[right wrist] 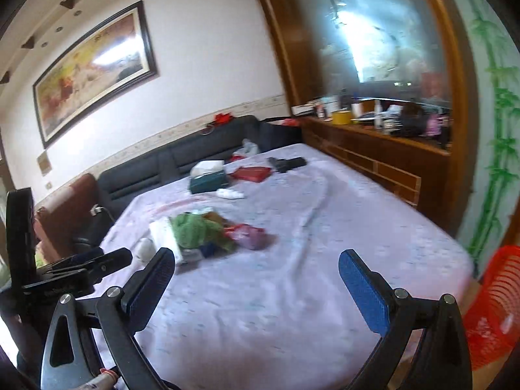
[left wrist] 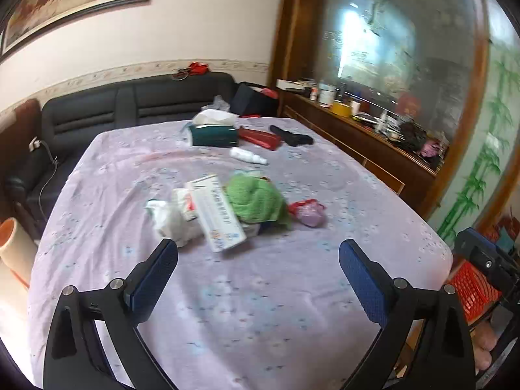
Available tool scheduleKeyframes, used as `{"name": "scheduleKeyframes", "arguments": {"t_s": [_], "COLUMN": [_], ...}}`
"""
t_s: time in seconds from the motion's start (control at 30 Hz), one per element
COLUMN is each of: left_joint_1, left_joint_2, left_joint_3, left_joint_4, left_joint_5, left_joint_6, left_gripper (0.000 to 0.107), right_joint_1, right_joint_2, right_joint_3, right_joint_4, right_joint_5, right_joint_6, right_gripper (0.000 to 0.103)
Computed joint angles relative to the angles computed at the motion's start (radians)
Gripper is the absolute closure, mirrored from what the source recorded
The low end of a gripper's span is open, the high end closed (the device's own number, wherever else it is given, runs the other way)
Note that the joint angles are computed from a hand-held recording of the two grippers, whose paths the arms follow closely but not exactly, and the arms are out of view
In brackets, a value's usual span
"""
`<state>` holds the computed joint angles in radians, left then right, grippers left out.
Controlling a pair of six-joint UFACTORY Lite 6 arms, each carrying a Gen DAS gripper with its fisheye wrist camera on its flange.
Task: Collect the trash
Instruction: 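Open both tools to drop the items into the basket, return to table, then grasp the white medicine box with left tool while right tool grasps the pink-red bag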
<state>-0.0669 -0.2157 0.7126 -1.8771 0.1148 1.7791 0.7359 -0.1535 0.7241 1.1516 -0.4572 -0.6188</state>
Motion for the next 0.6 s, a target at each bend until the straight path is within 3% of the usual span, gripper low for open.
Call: {"name": "scheduleKeyframes", "arguments": {"t_s": [0.07, 0.27, 0.6], "left_joint_1": [0.06, 0.116, 0.148], "left_joint_2": [0.011, 0.079, 0.256], "left_joint_3": [0.007, 0.058, 0.194], "left_joint_4": [0.11, 0.209, 0.306], "left_joint_5": [0.047, 0.134, 0.152], "left_joint_6": [-0.096, -0.205, -0.358], "left_gripper": [0.008, 0.008, 0.008], "right_joint_1": [0.005, 0.002, -0.029], "right_joint_2": [0.078, 0.243, 0.382], "right_joint_3": [0.068, 0.221, 0.363], "right_joint_4": [-0.028, -0.06, 0.079], "right_joint_5": [0.02, 0.083, 0.107], "right_joint_6": [0.016, 0.032, -0.107], "right_gripper": [0.001, 0.001, 0.001]}}
